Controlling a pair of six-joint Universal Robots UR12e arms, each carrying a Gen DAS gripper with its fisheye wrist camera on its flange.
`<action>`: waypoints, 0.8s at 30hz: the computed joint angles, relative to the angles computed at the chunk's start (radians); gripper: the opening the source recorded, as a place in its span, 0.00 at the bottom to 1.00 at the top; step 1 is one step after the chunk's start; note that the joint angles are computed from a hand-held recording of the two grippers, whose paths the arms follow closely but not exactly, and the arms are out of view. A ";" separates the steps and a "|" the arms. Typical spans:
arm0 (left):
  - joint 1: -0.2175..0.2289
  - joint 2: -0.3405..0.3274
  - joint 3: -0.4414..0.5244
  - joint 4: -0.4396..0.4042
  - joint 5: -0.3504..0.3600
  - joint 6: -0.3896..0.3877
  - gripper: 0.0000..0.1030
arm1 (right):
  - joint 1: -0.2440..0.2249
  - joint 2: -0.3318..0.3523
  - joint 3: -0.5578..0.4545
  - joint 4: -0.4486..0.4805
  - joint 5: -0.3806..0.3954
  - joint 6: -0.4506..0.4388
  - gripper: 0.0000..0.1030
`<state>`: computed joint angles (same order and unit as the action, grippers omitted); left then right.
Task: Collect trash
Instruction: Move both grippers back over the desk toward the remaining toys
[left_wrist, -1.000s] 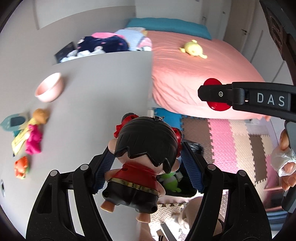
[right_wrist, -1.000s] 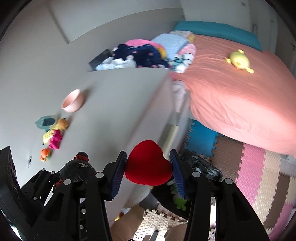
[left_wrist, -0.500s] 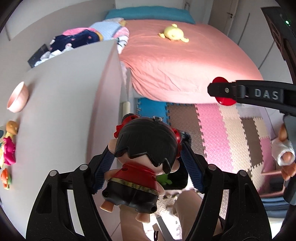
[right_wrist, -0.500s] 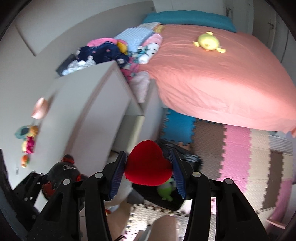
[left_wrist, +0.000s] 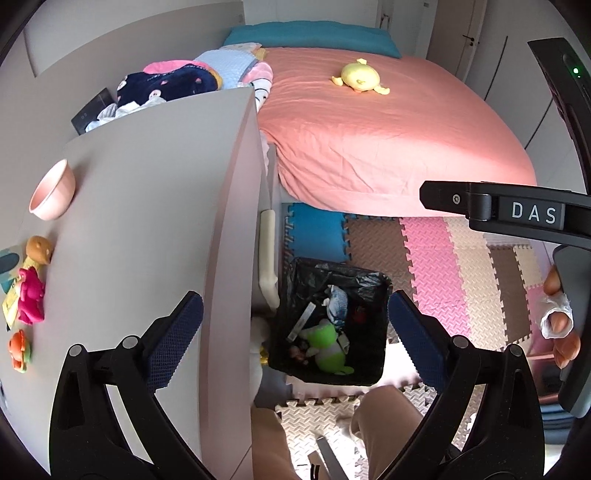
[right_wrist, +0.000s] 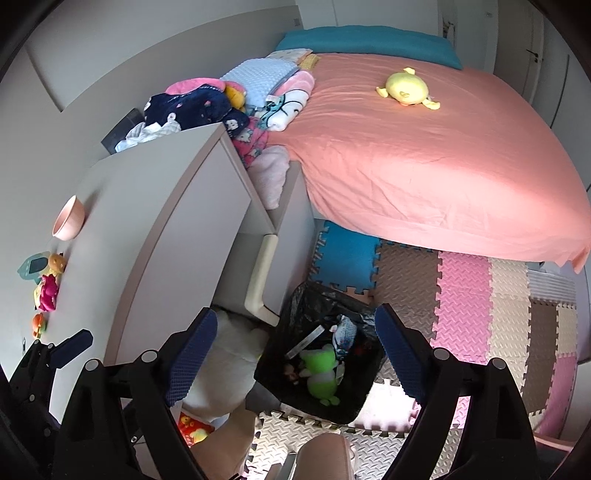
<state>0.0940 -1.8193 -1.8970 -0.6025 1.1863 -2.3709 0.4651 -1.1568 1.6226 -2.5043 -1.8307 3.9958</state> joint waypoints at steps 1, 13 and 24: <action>0.003 0.000 -0.001 0.002 0.001 0.001 0.94 | 0.001 0.005 -0.007 0.000 0.006 -0.003 0.85; 0.063 -0.001 0.005 0.037 -0.015 -0.014 0.94 | 0.031 0.068 -0.107 -0.017 0.036 -0.070 0.85; 0.161 -0.020 0.036 0.051 -0.026 -0.060 0.94 | 0.076 0.175 -0.287 0.042 0.074 -0.159 0.85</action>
